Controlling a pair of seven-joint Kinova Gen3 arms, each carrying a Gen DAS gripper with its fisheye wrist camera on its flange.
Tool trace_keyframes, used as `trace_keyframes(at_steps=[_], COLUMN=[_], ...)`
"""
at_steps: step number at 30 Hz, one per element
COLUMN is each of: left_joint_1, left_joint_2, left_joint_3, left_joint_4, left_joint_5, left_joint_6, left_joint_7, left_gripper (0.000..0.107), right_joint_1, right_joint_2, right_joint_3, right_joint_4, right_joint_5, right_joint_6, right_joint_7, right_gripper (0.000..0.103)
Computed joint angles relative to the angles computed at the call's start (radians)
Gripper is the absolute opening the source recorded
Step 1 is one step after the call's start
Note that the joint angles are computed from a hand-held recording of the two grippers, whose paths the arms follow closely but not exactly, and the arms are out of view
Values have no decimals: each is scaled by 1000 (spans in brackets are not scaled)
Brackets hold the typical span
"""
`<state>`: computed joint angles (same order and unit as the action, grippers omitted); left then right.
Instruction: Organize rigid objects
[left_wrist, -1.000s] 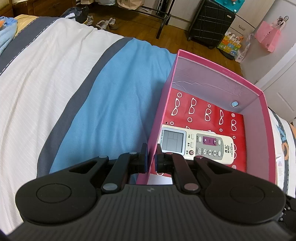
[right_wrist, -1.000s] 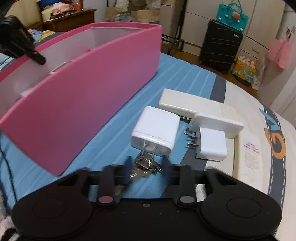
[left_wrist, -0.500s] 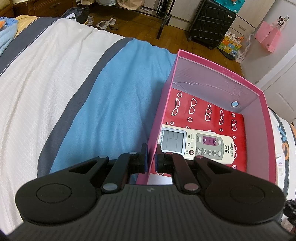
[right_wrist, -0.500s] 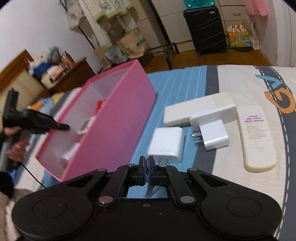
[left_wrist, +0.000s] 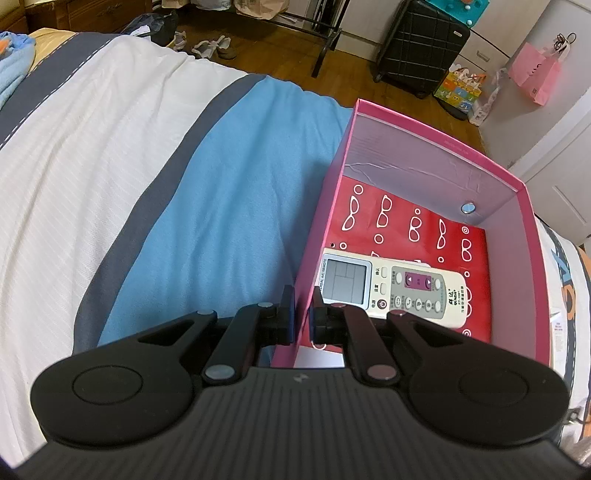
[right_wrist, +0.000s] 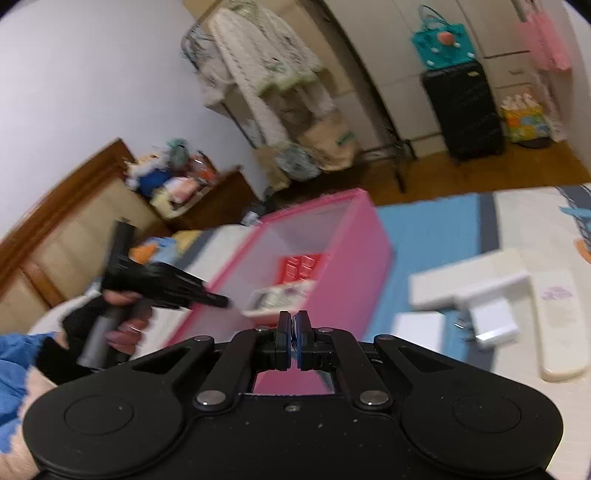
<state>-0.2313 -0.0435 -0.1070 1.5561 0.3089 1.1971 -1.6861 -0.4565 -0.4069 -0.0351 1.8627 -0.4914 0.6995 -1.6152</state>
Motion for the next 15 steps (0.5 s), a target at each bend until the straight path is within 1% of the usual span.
trace_keyframes(at_steps=[2, 6, 9, 13, 15], left_joint_1=[1, 0, -5, -8, -9], left_joint_2=[1, -6, -8, -13, -13], left_joint_3=[1, -1, -10, -11, -14], left_joint_4=[-1, 3, 12, 20, 21], left_joint_5=[-3, -2, 17, 25, 30], left_joint_6=[0, -2, -5, -10, -10], left_joint_7=[1, 0, -18, -29, -31], left_gripper=[6, 6, 6, 6, 7], right_joint_1=[-27, -47, -81, -94, -89], right_joint_2=[6, 60, 108, 194, 236], right_joint_3=[5, -41, -50, -94, -126], right_joint_4=[-19, -108, -133, -158, -163], right_joint_5=[-26, -19, -61, -86, -82], right_joint_6=[-13, 9, -14, -47, -66], right_joint_7=[13, 7, 26, 13, -25], right_gripper=[4, 4, 4, 4, 4])
